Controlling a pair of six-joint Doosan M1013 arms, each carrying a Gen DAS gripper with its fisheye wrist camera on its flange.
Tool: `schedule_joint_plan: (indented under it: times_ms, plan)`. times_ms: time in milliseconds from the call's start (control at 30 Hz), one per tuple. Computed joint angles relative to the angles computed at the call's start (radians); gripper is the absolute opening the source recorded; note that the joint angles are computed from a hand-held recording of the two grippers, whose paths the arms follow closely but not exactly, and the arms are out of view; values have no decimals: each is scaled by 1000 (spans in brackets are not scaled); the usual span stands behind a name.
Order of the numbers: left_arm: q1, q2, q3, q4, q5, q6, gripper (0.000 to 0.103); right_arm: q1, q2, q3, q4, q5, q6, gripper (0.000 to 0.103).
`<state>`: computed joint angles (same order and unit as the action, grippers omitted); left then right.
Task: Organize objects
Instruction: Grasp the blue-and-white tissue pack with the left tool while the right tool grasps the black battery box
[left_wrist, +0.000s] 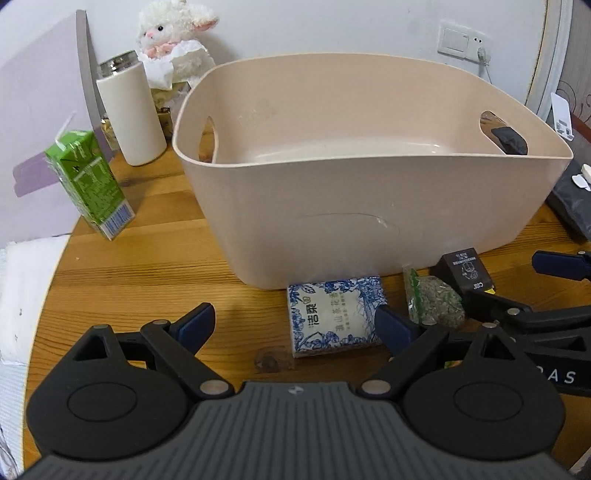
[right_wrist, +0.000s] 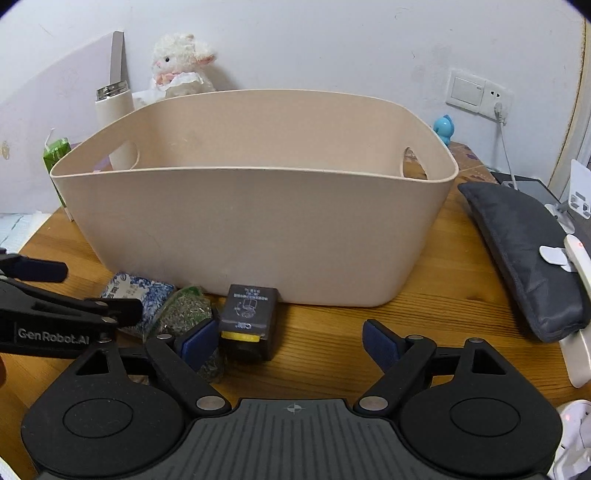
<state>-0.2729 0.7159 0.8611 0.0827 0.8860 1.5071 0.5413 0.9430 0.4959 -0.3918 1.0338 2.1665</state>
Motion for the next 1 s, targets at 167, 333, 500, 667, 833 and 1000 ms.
schedule_joint_plan:
  times_ms: [167, 333, 500, 667, 833, 1000]
  plan:
    - [5, 16, -25, -26, 14, -3, 94, -7, 1, -2, 33, -11, -2, 88]
    - [8, 31, -44, -59, 25, 0, 94, -8, 22, -39, 26, 32, 8, 88]
    - [13, 39, -54, -93, 31, 7, 94, -15, 15, -24, 55, 9, 6, 85]
    - [17, 60, -83, -123, 67, -6, 94, -18, 38, -64, 55, 42, 6, 84]
    - [2, 45, -45, -39, 30, 7, 94, -18, 52, -78, 62, 56, -7, 80]
    - [7, 37, -35, -59, 15, 35, 78, -18, 52, -67, 72, 27, -12, 66]
